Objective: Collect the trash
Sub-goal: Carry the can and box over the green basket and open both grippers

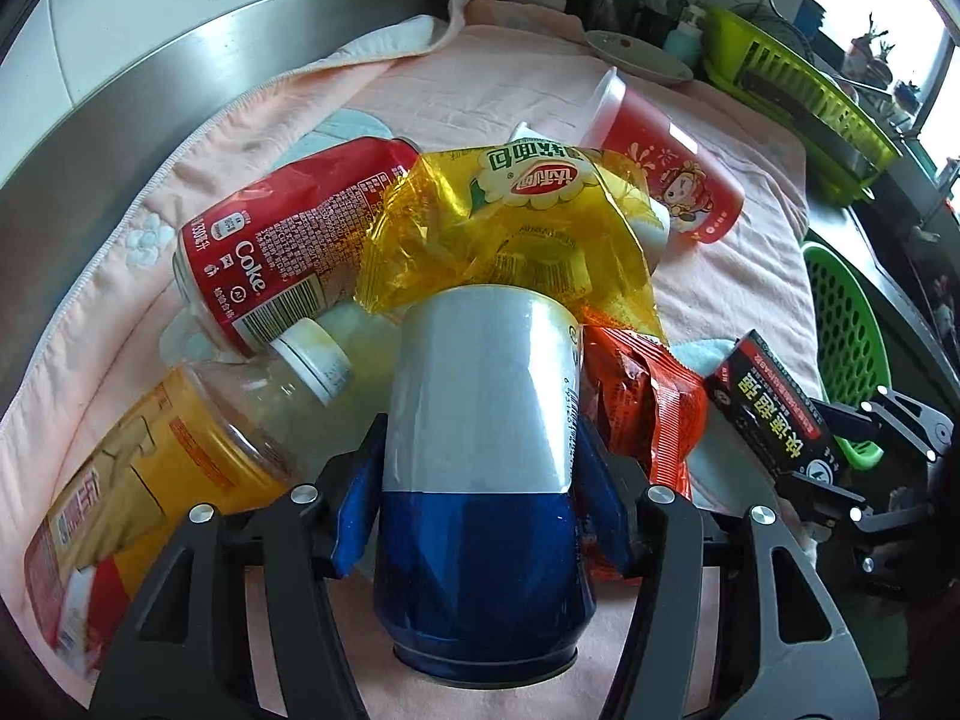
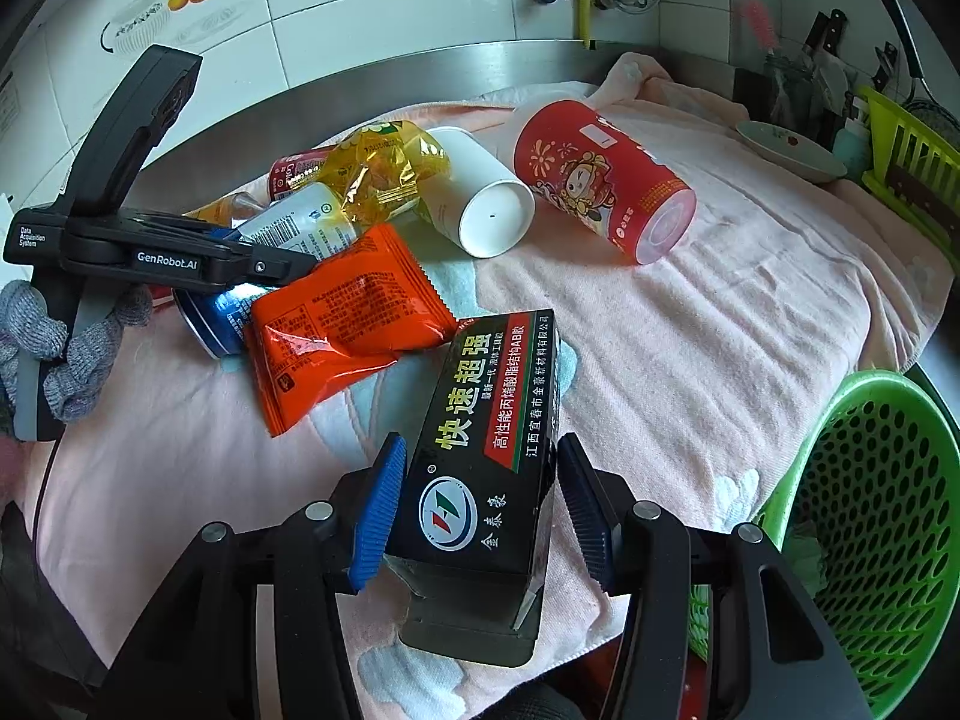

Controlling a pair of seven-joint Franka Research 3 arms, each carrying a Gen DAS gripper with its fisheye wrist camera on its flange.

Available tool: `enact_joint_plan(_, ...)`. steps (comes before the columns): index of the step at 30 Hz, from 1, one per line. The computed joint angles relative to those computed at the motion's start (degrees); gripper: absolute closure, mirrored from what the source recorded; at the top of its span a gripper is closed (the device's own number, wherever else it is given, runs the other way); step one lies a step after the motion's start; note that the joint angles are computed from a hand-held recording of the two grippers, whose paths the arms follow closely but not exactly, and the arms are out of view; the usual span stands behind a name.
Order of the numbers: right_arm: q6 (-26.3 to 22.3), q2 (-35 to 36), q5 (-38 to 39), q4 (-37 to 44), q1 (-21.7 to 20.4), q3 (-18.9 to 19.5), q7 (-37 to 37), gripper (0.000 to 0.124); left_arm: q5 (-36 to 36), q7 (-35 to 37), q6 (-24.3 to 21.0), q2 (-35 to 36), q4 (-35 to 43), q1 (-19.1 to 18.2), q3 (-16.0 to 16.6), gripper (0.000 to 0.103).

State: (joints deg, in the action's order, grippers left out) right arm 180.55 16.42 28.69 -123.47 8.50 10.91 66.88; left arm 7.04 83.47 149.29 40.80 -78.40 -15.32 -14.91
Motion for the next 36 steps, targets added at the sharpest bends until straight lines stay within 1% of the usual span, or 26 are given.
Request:
enact_joint_plan(1, 0.43, -0.17, 0.72, -0.25, -0.83, 0.97, -0.49, 0.074, 0.36, -0.70, 0.53, -0.46, -0.67, -0.33, 0.45, 0.045)
enact_joint_plan(3, 0.93, -0.50, 1.38, -0.60, -1.38, 1.62, -0.88, 0.074, 1.35, -2.22, 1.70, -1.68, -2.30, -0.87, 1.32, 0.045)
enact_joint_plan(5, 1.89, -1.07, 3.70, -1.26, -4.44, 5.10, -2.85, 0.074, 2.43, -3.80, 3.73, -3.57, -4.86, -1.15, 1.96, 0.046)
enact_joint_plan(8, 3.01, -1.87, 6.11, -2.02, -6.82, 8.00, -4.94, 0.075, 2.92, -5.25, 4.84, -5.73, -7.25, -0.76, 1.79, 0.046)
enact_joint_plan(11, 4.02, -2.76, 9.23, -2.91, -10.36, 12.28, -8.03, 0.076, 3.33, -6.43, 6.31, -8.20, -10.04, -0.40, 1.47, 0.046)
enact_joint_plan(14, 4.10, -3.38, 10.95, -3.40, -11.22, 13.54, -9.75, 0.078, 3.75, -7.19, 7.92, -10.81, -13.05, -0.09, 1.14, 0.046)
enact_joint_plan(16, 3.43, -3.36, 10.84, -3.42, -9.46, 11.70, -9.73, 0.078, 4.01, -7.67, 8.88, -12.11, -14.49, -0.10, 0.94, 0.046)
enact_joint_plan(18, 2.01, -3.01, 10.21, -3.17, -6.84, 8.91, -9.07, 0.077, 4.59, -8.25, 9.34, -12.96, -15.29, -0.42, 1.06, 0.046)
enact_joint_plan(19, 0.32, -2.88, 8.42, -2.95, -4.23, 5.83, -7.27, 0.077, 4.83, -8.50, 9.54, -13.43, -15.68, -0.51, 1.08, 0.046)
enact_joint_plan(20, 0.19, -2.64, 8.14, -2.93, -3.10, 4.68, -6.86, 0.077, 4.69, -8.31, 9.87, -13.83, -16.24, -0.24, 0.74, 0.046)
enact_joint_plan(21, -0.17, -2.46, 7.63, -2.85, -2.13, 3.61, -6.46, 0.075, 4.69, -8.27, 10.09, -14.11, -16.62, -0.15, 0.60, 0.046)
enact_joint_plan(22, -0.61, -2.21, 6.07, -2.66, -0.14, 1.34, -4.91, 0.075, 4.92, -8.42, 10.15, -14.39, -16.83, -0.27, 0.69, 0.046)
enact_joint_plan(25, -1.51, -1.23, 3.02, -1.52, 2.68, -2.13, -1.84, 0.069, 4.88, -8.07, 10.30, -14.62, -17.11, -0.12, 0.34, 0.046)
enact_joint_plan(27, -1.45, -0.40, 1.14, -0.52, 3.90, -3.56, -0.08, 0.065, 4.60, -7.67, 10.50, -14.63, -17.26, 0.14, 0.01, 0.046)
enact_joint_plan(31, -2.23, 1.35, -3.23, 1.72, 6.41, -6.69, 4.21, 0.065, 3.95, -7.31, 10.84, -14.68, -17.57, 0.41, -0.28, 0.046)
enact_joint_plan(33, -2.25, 1.88, -3.41, 2.34, 5.13, -5.44, 4.57, 0.076, 3.69, -7.30, 10.90, -14.72, -17.79, 0.47, -0.36, 0.046)
enact_joint_plan(34, -2.38, 1.98, -3.70, 2.45, 5.15, -5.57, 5.23, 0.077, 3.57, -7.27, 10.86, -14.68, -17.79, 0.48, -0.42, 0.046)
enact_joint_plan(36, -1.56, 1.73, -3.04, 1.92, 3.54, -3.89, 4.90, 0.078, 3.22, -6.89, 10.90, -14.72, -17.98, 0.56, -0.78, 0.046)
